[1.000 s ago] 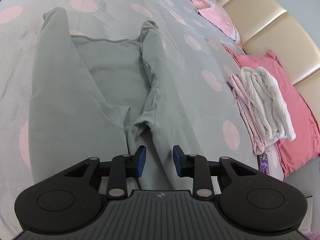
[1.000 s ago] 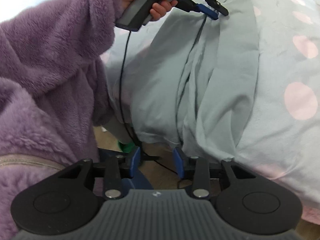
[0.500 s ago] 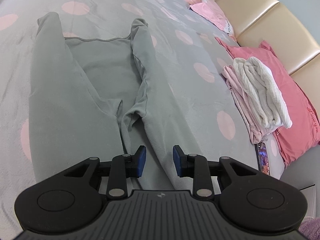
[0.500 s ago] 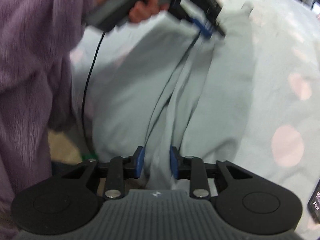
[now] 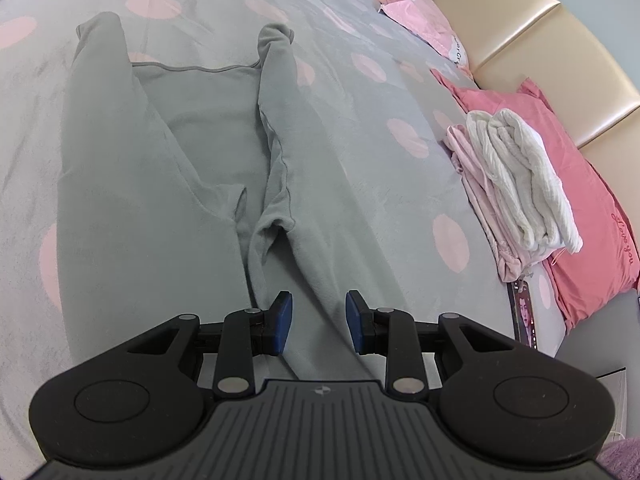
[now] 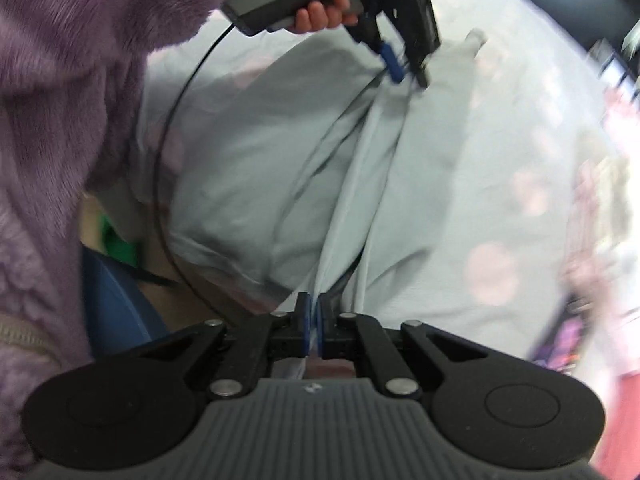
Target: Fold clothes
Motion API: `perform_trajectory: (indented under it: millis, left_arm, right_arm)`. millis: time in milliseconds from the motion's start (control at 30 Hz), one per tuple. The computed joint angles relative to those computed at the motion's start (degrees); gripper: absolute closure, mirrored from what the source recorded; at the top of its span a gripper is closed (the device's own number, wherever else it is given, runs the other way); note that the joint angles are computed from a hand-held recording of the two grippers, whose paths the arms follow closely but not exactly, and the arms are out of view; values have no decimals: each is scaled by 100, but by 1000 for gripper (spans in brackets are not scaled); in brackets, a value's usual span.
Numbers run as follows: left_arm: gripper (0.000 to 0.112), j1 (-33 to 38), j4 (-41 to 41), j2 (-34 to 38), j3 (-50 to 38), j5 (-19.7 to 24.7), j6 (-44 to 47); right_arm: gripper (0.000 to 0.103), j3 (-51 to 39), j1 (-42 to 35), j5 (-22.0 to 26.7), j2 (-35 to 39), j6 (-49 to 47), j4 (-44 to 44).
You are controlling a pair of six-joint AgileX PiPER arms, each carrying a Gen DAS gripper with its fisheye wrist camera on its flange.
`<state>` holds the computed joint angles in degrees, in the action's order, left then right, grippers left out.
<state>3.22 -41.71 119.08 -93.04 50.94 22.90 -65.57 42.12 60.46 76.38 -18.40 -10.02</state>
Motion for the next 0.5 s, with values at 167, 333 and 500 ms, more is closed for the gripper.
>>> perform_trajectory:
  millis: [167,333,500]
  left_arm:
    - [86,47,-96,17,33,-58,23]
    - [86,132,-309,6,72,-79,126]
    - [86,173,-370,84,-9,-25,98]
  right_arm:
    - [99,-55,181,-39,405,-175,124]
    - [91,51,-451,-261,794,-742,1264]
    - [83,-29,-1450,102,529,-1374,2385]
